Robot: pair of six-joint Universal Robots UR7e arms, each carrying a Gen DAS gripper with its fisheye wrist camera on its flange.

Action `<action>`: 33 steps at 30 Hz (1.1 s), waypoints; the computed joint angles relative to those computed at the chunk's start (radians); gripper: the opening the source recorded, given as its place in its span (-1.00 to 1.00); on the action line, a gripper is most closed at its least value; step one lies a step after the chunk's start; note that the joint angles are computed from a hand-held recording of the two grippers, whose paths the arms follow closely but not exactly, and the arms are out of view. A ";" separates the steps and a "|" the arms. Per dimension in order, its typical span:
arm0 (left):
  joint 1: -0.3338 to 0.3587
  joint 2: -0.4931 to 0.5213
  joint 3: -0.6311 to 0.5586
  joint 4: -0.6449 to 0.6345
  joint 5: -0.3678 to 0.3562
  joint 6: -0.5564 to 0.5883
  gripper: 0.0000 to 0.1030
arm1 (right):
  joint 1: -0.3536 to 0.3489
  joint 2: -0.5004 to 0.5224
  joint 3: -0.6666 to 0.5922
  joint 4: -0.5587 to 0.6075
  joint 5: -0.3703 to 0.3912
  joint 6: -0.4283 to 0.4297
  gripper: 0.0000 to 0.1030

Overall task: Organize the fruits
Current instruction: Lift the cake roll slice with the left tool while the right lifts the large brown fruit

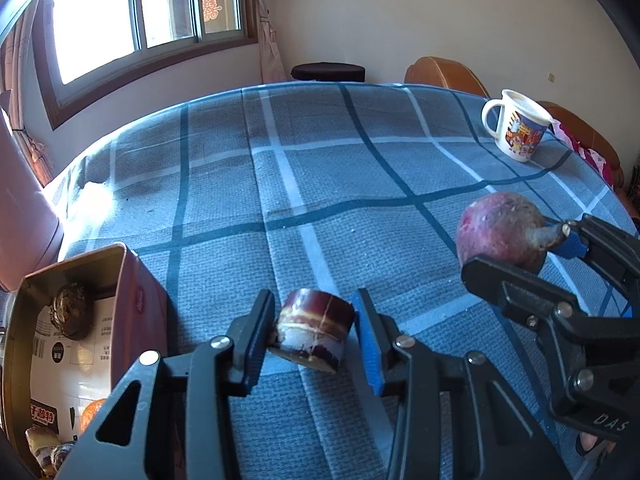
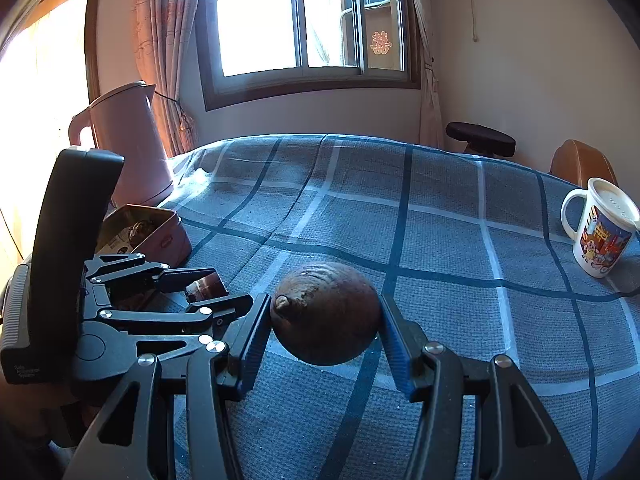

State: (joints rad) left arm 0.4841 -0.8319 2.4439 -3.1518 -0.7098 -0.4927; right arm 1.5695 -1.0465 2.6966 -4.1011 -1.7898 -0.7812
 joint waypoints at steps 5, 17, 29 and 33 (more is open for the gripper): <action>-0.015 0.004 0.026 -0.092 0.003 0.023 -0.19 | -0.012 -0.002 0.015 -0.029 0.030 -0.014 0.07; -0.057 0.033 0.083 -0.310 0.039 0.073 -0.19 | -0.029 0.004 0.043 -0.087 0.086 -0.044 0.07; -0.093 0.060 0.114 -0.422 0.080 0.091 -0.19 | -0.039 0.029 0.060 -0.163 0.131 -0.067 0.07; -0.109 0.072 0.125 -0.454 0.102 0.087 -0.19 | -0.047 0.033 0.068 -0.186 0.153 -0.076 0.07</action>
State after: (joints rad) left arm 0.3746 -0.7596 2.5690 -3.6058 -0.6080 -0.4053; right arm 1.5222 -1.0137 2.7642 -4.2873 -1.6363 -0.8569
